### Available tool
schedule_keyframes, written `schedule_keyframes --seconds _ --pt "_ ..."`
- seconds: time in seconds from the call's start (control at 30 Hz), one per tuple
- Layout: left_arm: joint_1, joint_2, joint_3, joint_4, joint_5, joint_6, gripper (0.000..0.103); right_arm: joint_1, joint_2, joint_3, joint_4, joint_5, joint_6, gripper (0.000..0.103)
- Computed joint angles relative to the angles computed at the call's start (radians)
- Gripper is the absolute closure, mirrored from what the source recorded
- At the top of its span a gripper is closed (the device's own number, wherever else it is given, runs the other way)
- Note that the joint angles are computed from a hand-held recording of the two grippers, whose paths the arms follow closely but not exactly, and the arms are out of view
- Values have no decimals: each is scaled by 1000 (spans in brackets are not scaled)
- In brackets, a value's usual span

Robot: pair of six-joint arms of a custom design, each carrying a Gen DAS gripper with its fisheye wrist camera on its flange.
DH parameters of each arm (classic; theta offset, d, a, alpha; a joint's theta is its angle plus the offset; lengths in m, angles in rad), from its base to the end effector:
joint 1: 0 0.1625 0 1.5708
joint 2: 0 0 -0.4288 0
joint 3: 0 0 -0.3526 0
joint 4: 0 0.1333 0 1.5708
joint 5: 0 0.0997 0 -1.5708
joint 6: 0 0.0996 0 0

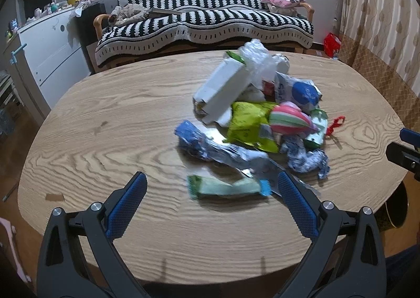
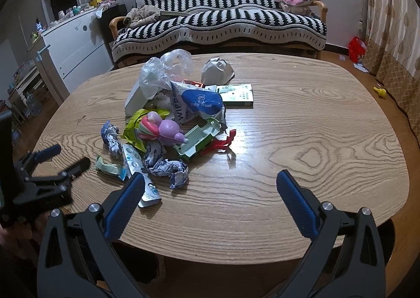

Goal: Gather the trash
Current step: 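Grasp the white carton with the left tool while the right tool grasps the blue wipes pack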

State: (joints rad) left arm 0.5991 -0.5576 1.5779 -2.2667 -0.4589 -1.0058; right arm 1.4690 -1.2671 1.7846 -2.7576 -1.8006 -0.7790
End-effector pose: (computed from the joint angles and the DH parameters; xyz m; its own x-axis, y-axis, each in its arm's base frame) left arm -0.3937 -0.5384 0.0153 -0.6685 -0.1693 -0.7242 0.4075 0.7312 -0.5471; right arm 0.0518 -0.5813 0.3830 -0.7351 -0.3777 0.5630 -0.6138 0.7235 -0.3160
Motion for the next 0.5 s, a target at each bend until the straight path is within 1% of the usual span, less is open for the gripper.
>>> schedule_keyframes --seconds 0.13,0.2,0.23,0.33,0.4,0.47,0.5 --pt "36 -20 -9 -69 16 153 6 0 41 -68 81 25 5 6" --pt "73 -6 -59 -119 3 286 6 6 78 -127 139 41 -7 6" --pt "86 1 -81 -133 -4 329 6 9 95 -150 150 43 -15 6" --pt "140 63 -195 -215 -28 567 6 19 165 -242 190 58 -49 6" --pt "173 113 -270 -281 -71 749 6 19 232 -336 244 58 -51 6" --pt "204 148 -327 -321 -109 857 6 13 282 -416 308 58 -25 6" --pt "219 158 -347 -335 -131 880 6 8 314 -472 367 62 -9 6"
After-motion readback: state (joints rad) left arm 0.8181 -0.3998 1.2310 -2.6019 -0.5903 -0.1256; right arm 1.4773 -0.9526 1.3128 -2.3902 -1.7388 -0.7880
